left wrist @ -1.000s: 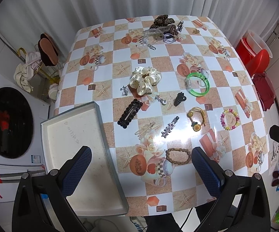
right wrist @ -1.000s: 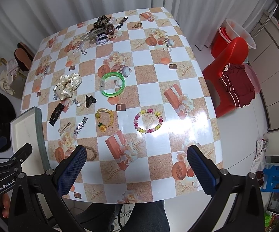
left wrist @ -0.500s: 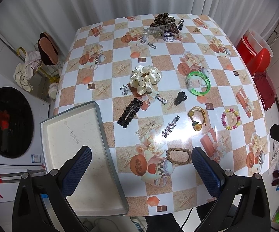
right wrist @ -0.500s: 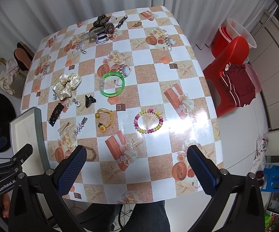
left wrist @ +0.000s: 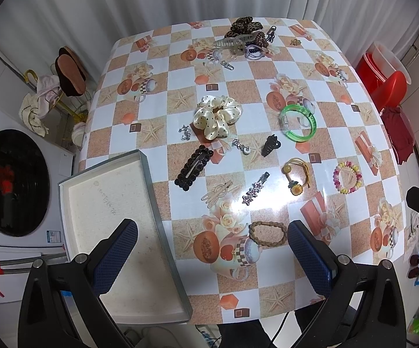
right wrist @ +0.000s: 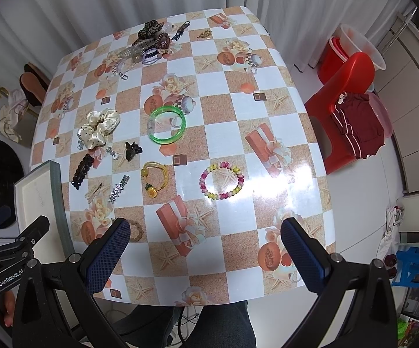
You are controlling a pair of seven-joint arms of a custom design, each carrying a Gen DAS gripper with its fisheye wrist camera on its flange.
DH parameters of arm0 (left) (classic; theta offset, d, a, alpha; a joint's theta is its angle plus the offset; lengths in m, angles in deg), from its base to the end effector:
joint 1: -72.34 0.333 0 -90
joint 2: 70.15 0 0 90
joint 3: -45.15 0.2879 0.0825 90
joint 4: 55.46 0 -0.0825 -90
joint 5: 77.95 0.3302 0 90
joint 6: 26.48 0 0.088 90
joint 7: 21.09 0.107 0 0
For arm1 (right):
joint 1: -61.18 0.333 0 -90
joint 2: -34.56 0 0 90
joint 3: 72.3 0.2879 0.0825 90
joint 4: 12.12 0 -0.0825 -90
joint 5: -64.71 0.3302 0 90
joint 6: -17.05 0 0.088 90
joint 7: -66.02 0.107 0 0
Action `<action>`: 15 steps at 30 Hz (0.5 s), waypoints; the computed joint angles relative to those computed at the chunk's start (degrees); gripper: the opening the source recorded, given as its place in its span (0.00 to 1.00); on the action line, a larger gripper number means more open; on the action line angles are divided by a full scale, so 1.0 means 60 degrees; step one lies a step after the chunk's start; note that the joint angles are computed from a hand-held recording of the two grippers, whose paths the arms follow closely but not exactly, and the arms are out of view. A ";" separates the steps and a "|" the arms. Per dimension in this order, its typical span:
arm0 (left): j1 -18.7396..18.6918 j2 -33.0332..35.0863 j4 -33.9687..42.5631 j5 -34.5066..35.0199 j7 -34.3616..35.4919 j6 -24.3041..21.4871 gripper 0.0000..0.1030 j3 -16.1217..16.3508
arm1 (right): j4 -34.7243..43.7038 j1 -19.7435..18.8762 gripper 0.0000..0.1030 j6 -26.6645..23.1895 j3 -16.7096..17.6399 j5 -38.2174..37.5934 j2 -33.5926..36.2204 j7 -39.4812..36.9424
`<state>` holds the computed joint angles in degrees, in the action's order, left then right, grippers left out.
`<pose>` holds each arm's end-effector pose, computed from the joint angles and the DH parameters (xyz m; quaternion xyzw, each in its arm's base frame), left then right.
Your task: Organize jewelry
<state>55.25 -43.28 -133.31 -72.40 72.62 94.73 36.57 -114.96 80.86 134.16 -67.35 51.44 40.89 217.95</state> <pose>0.6036 -0.2630 0.4734 -0.4941 0.8570 -0.1140 0.0919 0.5106 0.2182 0.4872 -0.4802 0.8685 -0.1036 0.0661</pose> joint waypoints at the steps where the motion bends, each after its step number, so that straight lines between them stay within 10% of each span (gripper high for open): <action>1: -0.0003 -0.0037 -0.0131 0.0000 -0.0027 0.0073 1.00 0.0002 | 0.0007 -0.0001 1.00 -0.0008 0.0001 0.0015 0.0005 0.0014; 15: -0.0016 0.0592 0.0171 -0.0062 0.0145 -0.0245 1.00 -0.0016 | -0.1292 -0.0306 1.00 0.0628 -0.0086 0.0906 -0.0411 -0.0099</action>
<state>55.15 -39.73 -132.28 -72.78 73.49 93.26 36.47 -122.71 79.03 137.93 -67.87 56.87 38.42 217.36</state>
